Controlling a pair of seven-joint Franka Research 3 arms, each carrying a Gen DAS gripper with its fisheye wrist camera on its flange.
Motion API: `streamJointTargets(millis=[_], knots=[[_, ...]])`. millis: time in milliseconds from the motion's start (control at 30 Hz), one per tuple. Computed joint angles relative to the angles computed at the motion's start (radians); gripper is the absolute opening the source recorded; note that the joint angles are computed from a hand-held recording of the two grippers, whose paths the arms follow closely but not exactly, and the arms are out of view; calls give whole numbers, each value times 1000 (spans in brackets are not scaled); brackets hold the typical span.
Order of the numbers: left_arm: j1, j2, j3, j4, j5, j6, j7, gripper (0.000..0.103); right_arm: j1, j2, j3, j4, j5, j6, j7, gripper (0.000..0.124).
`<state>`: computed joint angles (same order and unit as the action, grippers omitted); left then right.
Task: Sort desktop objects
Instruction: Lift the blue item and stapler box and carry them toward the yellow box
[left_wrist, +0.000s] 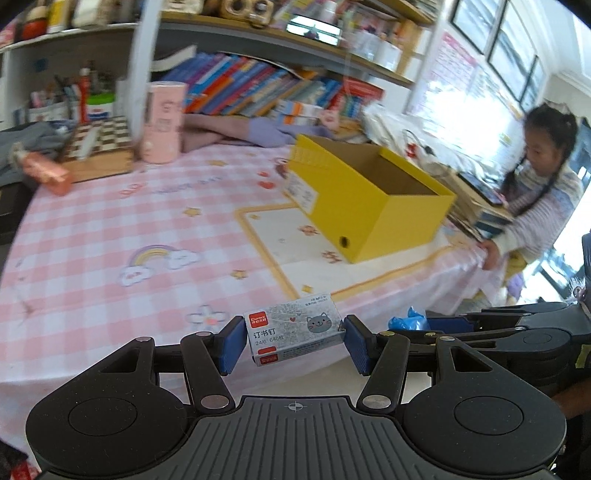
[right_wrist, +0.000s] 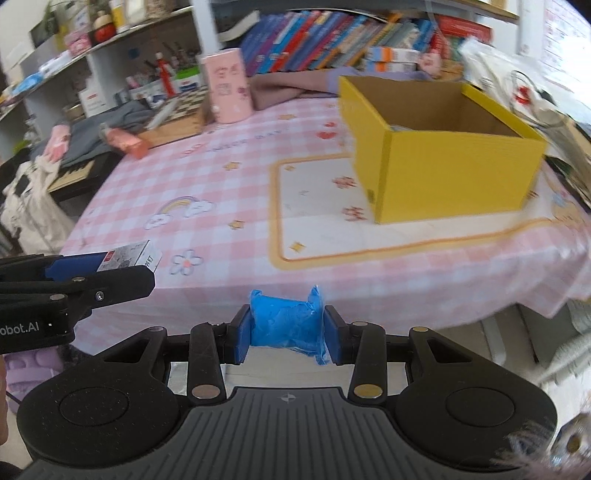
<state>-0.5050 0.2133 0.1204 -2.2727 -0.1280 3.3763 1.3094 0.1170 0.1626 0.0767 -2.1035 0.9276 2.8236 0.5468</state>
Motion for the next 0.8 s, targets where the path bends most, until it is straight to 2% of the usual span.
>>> streamJointTargets(millis=[67,167,300,367,500,800], knots=[[116,17,-112,26,84,-11,-34,57,-1,-6,-10,-13,-13,15,32,37],[245,46,-238,69,198,-32,-82,57,-7,-13,-21,-28,-31,33,73,37],[376,90,-375,126,310,-63,-120,57,-18,-22,-31,-46,-51,54,112,37],[417,111,-422,153,352,-80,-130,57,-25,-22,-36,-49,-60,60,131,37],[453,146,-471,200,411,-109,-139,57,-41,-19,-44,-47,-74,63,168,37],[435,196,-475,290,427,-149,-141,57,-77,11,-41,-5,-76,54,172,36]])
